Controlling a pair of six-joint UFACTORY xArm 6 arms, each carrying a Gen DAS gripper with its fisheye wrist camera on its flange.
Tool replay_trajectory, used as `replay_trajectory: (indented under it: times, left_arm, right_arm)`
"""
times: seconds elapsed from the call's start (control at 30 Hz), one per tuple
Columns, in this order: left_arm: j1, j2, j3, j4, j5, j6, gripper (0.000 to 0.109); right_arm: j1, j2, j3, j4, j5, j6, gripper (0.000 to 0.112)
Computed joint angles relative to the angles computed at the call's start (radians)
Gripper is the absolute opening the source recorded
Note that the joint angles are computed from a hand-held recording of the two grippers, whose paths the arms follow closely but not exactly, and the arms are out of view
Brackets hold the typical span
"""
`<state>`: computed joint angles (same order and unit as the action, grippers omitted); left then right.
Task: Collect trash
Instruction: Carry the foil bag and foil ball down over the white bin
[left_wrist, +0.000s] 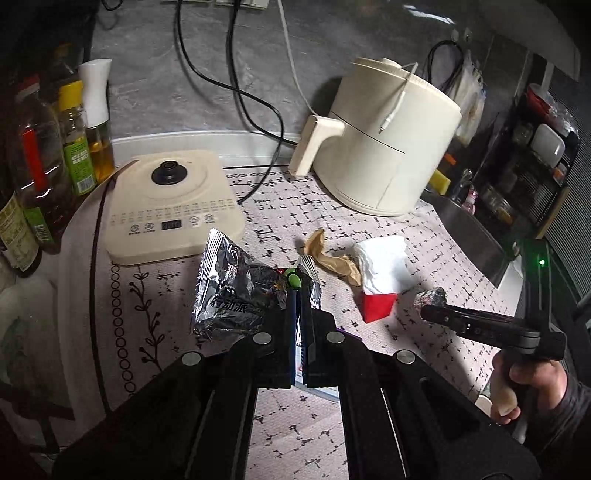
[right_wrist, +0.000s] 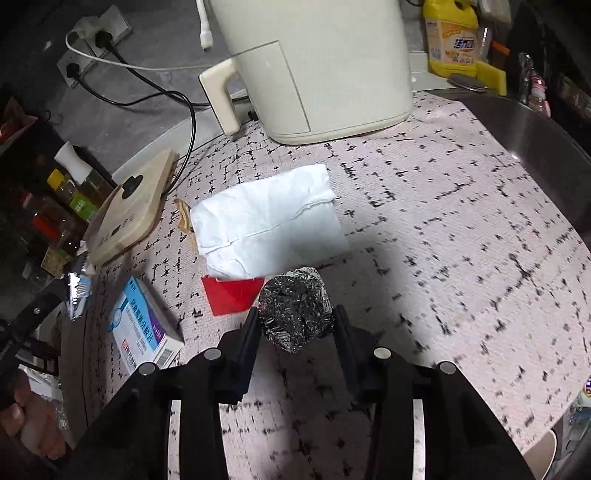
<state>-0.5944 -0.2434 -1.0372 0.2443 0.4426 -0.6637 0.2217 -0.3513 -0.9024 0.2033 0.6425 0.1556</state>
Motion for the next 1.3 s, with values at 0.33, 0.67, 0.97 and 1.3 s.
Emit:
replay_trajectory:
  times: [0.33,0.67,0.97,1.3]
  left_arm:
    - [-0.091,0.087,-0.067,-0.126,-0.058,0.169,0.003]
    - [-0.228,0.252,-0.234,-0.352,-0.071,0.422,0.003]
    - [-0.368,0.44,-0.469,-0.429,-0.026,0.519,0.003]
    - [-0.538,0.638,-0.738,-0.298,0.062,0.328,0.003]
  right_arm:
    - [-0.072,-0.317,0.201,-0.073,0.068,0.149,0.039]
    - [-0.261,-0.589,0.332,-0.125,0.223,0.203,0.04]
    - [-0.639,-0.795,0.404,0.001,0.404,-0.008,0.041]
    - [-1.395,-0.792,0.367,0.291,0.686,-0.629,0.045]
